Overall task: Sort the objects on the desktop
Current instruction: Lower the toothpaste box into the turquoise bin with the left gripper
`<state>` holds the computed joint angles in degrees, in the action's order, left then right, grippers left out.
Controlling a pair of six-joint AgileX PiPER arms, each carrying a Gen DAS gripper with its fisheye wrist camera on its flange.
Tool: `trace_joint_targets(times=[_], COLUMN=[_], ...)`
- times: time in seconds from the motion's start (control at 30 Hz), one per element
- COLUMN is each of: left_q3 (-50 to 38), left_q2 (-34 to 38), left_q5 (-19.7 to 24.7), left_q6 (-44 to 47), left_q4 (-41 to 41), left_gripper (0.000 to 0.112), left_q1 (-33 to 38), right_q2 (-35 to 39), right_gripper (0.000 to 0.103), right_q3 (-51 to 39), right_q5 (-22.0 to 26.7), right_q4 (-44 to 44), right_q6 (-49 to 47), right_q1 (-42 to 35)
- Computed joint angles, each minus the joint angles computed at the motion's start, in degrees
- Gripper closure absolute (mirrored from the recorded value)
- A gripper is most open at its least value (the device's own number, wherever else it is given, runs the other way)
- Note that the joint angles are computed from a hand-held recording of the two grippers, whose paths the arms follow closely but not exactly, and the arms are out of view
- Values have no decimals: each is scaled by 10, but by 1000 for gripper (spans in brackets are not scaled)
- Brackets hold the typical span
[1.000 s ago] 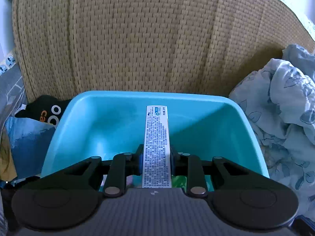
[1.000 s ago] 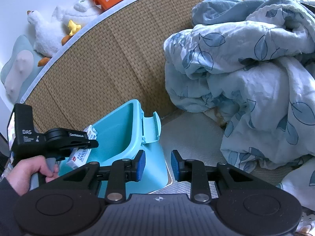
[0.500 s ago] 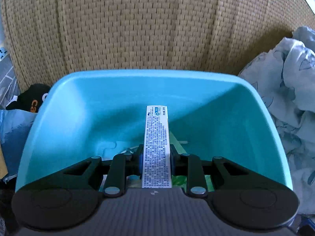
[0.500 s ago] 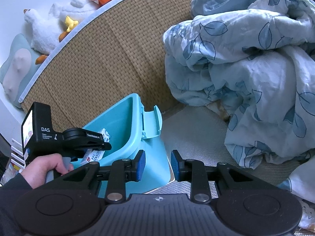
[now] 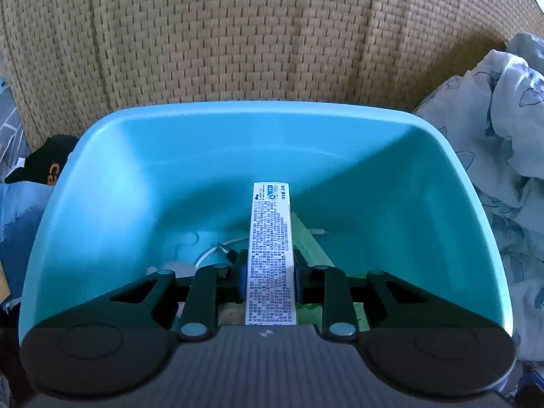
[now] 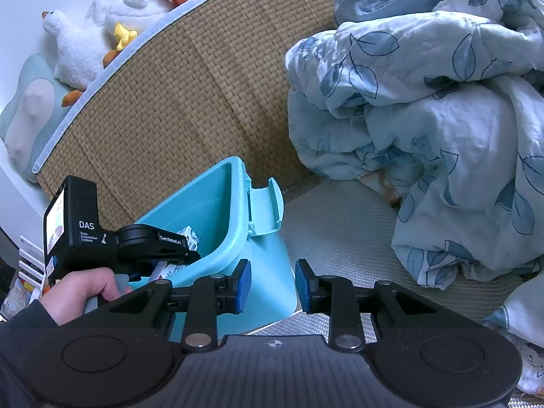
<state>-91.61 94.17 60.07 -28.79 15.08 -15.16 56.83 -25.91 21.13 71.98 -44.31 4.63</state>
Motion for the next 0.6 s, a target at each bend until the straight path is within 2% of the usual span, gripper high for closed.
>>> trace_joint_targets(times=[0.07,0.1,0.6], left_q3=[-27,-23,-27], left_q2=[17,17,16], left_q5=[31,30,41], left_q6=[-55,-67,-41], left_q4=[31,38,25], left_gripper=[85,85,85], left_q1=[-26,-30,-27], right_q2=[0,0,0], right_gripper=[71,71,71], right_q3=[0,0,0], right_q5=[1,2,10], right_q4=[0,-1,-3], right_q6=[0,0,0], right_q1=[-2,-3,-7])
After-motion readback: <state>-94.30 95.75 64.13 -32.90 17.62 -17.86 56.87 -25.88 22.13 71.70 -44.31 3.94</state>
